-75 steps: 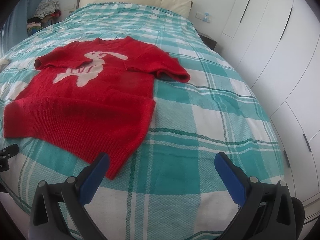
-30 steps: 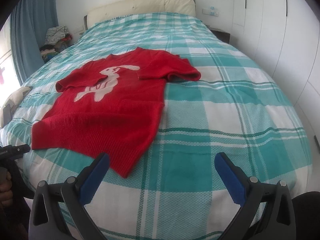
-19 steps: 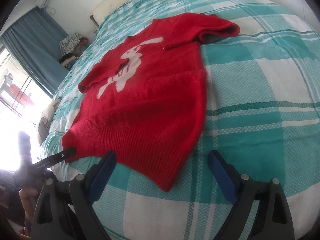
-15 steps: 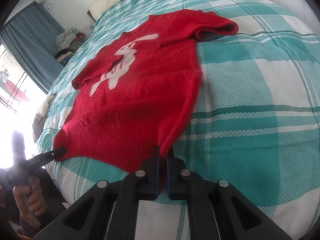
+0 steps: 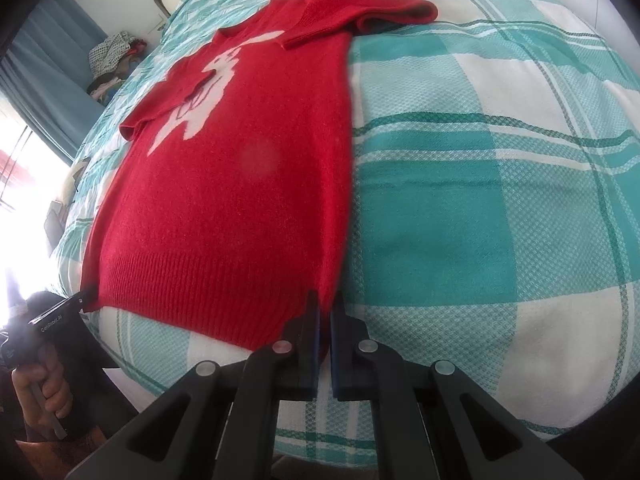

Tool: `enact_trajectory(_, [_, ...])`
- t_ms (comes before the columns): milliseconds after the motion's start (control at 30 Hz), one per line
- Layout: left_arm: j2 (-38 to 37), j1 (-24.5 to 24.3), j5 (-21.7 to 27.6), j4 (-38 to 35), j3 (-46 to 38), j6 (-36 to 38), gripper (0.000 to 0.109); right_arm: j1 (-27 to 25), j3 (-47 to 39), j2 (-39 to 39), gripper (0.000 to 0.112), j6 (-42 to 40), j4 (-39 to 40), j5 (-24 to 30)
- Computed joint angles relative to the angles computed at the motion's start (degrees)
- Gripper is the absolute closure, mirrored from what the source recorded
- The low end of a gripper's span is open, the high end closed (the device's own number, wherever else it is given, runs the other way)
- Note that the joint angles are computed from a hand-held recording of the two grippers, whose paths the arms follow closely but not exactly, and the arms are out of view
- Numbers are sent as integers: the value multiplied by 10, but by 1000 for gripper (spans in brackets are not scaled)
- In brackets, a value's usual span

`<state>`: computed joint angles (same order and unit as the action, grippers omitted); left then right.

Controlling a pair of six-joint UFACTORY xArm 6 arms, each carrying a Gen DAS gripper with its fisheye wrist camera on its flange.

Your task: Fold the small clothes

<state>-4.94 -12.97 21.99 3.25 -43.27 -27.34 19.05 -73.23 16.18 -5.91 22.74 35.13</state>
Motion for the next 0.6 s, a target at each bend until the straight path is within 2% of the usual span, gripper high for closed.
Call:
enact_trajectory(200, [-7,0,-27,43,17,-38,103,12,26,-11,109,34,-62,-41])
enact_trajectory(267, [-13,0,-35,46,25,-43,100,15,32,-15,104,39,-70,-52])
enact_trajectory(300, [-17,1,-38,43,28,-41,94,15,36,-18,104,40,-72,-55])
enact_trajectory(367, [-30,2,-37,40,36,-42,72,15,40,-23,96,42,-71,-55])
enact_trajectory(400, [-39,2,-31,42,40,-48,51,13,44,-28,91,37,-61,-51])
enact_trajectory(433, [-52,3,-23,49,45,-59,40,11,48,-34,76,28,-47,-45])
enact_trajectory(467, [-67,3,-13,56,49,-67,39,8,52,-42,62,26,-40,-38])
enact_trajectory(533, [-100,5,9,76,55,-78,39,1,56,-58,58,40,-63,-20])
enact_trajectory(600, [-129,14,9,114,53,-98,39,-11,53,-74,58,61,-109,-19])
